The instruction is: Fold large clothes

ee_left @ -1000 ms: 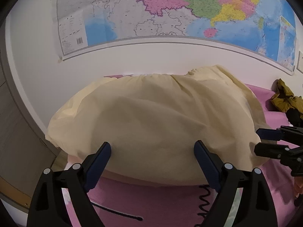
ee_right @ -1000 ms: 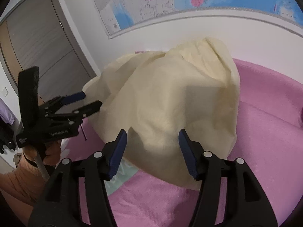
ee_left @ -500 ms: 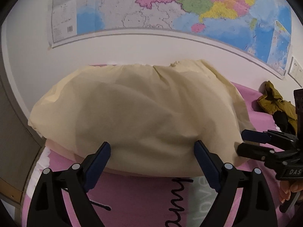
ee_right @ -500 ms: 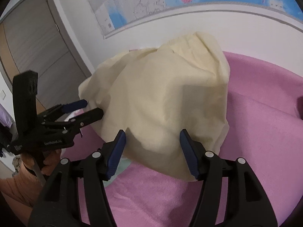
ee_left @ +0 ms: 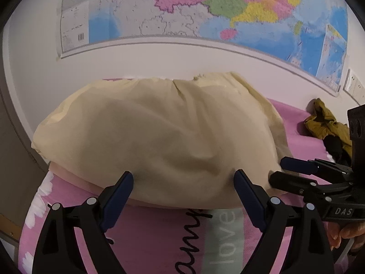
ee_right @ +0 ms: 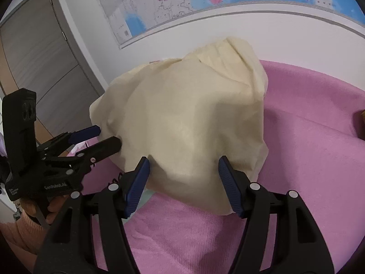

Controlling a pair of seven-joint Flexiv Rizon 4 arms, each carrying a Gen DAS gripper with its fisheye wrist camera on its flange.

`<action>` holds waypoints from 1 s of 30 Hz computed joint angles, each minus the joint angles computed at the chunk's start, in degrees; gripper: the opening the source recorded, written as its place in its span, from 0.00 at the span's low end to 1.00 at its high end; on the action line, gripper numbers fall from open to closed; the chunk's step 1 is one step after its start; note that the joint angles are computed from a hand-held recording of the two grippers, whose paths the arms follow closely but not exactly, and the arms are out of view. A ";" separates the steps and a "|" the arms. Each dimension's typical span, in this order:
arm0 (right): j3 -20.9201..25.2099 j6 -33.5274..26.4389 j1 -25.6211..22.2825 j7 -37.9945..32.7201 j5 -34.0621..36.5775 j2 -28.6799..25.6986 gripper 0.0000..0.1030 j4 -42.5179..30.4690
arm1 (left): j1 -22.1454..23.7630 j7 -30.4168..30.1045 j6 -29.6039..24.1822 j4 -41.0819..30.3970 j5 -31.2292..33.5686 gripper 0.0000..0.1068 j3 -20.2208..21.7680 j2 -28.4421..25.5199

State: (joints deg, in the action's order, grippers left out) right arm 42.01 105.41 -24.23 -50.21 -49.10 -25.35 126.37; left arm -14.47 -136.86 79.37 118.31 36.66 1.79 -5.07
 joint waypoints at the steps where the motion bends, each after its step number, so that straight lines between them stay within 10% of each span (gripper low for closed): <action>1: 0.47 0.10 -0.57 0.23 -0.32 -0.27 0.61 0.02 | -0.18 -0.75 -0.29 -0.23 0.54 0.81 0.05 -0.09; 7: -0.94 3.46 -0.91 3.01 -2.15 1.24 0.62 1.11 | -0.30 -3.39 0.20 0.11 1.67 0.81 -0.05 0.76; 30: -29.09 11.80 32.21 -7.91 18.96 15.86 0.90 11.42 | 2.80 -22.00 -4.10 1.96 13.81 0.90 -5.75 8.12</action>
